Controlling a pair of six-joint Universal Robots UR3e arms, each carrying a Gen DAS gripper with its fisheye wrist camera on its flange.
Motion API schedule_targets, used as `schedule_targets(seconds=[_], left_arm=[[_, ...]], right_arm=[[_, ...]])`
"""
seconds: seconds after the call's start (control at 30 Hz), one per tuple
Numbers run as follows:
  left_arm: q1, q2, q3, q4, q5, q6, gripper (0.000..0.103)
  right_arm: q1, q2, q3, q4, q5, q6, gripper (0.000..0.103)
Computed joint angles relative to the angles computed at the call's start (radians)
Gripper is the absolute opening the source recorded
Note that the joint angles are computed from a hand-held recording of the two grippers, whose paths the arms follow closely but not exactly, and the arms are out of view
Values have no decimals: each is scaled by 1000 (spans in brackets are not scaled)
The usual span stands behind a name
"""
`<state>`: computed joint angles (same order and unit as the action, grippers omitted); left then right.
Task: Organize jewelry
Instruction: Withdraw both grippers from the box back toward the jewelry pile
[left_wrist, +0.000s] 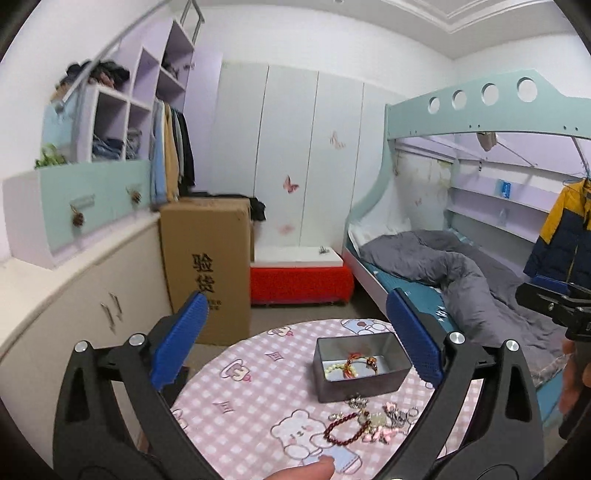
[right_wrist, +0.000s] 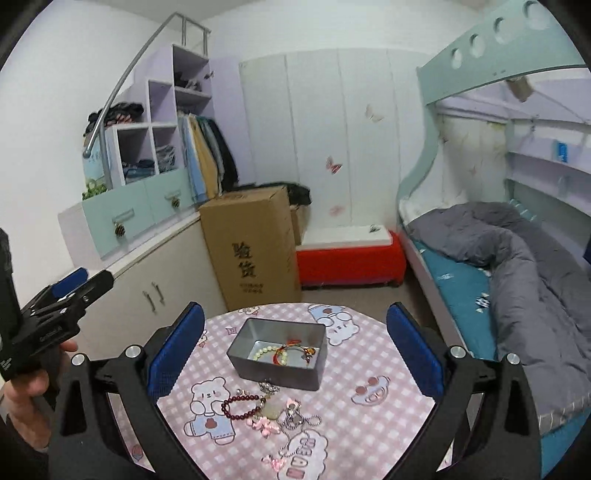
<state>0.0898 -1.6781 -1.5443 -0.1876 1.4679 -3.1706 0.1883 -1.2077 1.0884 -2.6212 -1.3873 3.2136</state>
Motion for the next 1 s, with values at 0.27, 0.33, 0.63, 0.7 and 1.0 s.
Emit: schedule_targets(seconds=[0.27, 0.33, 0.63, 0.7, 1.0], left_arm=[[2, 208, -279, 99, -23, 6, 95], [-1, 254, -333, 104, -17, 14, 95], [73, 461, -574, 106, -92, -28, 95], [96, 492, -603, 85, -126, -36, 95], [78, 465, -662, 107, -123, -17, 95]], right_arm=[[29, -203, 341, -169, -95, 73, 95], [33, -240, 403, -199, -104, 83, 95], [84, -356, 630, -270, -170, 105, 95], [105, -341, 630, -269, -190, 87, 95], [119, -187, 603, -196, -196, 62, 95]])
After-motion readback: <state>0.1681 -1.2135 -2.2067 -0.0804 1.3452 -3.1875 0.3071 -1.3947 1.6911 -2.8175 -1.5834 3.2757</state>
